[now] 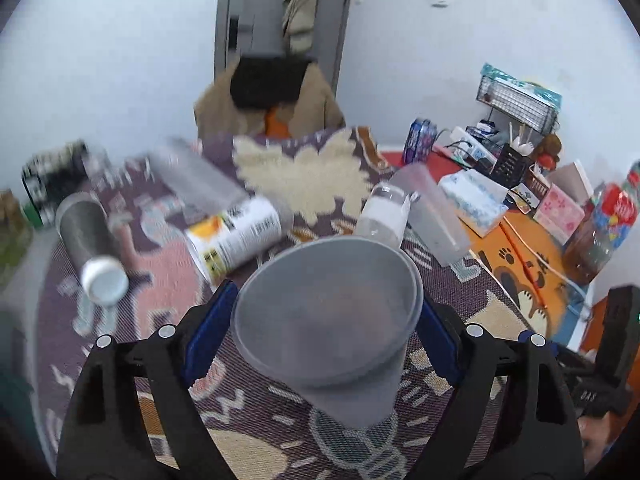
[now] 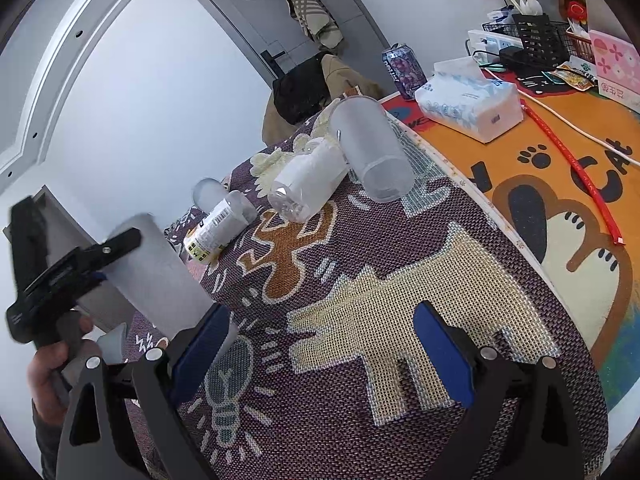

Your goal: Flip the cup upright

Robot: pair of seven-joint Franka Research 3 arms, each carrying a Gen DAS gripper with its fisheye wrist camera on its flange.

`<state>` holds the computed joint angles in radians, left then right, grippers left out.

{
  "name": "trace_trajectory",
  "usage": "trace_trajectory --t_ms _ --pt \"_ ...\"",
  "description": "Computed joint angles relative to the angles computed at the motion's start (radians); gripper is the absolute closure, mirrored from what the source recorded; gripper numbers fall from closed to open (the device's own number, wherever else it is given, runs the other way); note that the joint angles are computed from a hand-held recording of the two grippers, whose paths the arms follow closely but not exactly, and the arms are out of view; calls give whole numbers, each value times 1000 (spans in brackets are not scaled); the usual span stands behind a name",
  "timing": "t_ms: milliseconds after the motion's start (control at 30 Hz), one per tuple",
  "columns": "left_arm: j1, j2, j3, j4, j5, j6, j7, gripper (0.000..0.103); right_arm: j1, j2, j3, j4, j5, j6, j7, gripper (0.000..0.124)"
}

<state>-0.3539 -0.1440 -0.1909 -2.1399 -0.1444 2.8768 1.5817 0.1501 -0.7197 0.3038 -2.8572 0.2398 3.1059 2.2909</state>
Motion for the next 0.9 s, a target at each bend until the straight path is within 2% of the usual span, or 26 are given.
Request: trace_trajectory --t_ms 133,300,400,533,633,733,767,800,900 --pt "50 -53 -53 -61 196 81 -117 19 -8 -1 12 -2 -3 0 9 33" --pt "132 -110 -126 -114 454 129 -310 19 -12 -5 21 -7 -9 -2 17 33" --pt "147 -132 -139 -137 536 145 -381 19 -10 -6 24 -9 -13 1 20 33" --pt "133 -156 -135 -166 588 141 -423 19 -8 -12 34 -10 -23 2 17 30" --pt "150 -167 -159 -181 640 140 -468 19 -21 -23 55 -12 -36 0 19 28" --pt "101 -155 -124 -188 621 131 -446 16 -18 -30 60 -14 -46 -7 16 28" --pt "109 -157 -133 -192 632 133 -463 13 -18 -32 63 -15 -49 -10 17 28" --pt "117 -161 -141 -197 641 135 -480 5 -18 -34 65 -15 -51 -13 18 28" --pt "59 -170 -87 -222 582 157 -448 5 -22 -47 75 -19 -61 -23 26 28"
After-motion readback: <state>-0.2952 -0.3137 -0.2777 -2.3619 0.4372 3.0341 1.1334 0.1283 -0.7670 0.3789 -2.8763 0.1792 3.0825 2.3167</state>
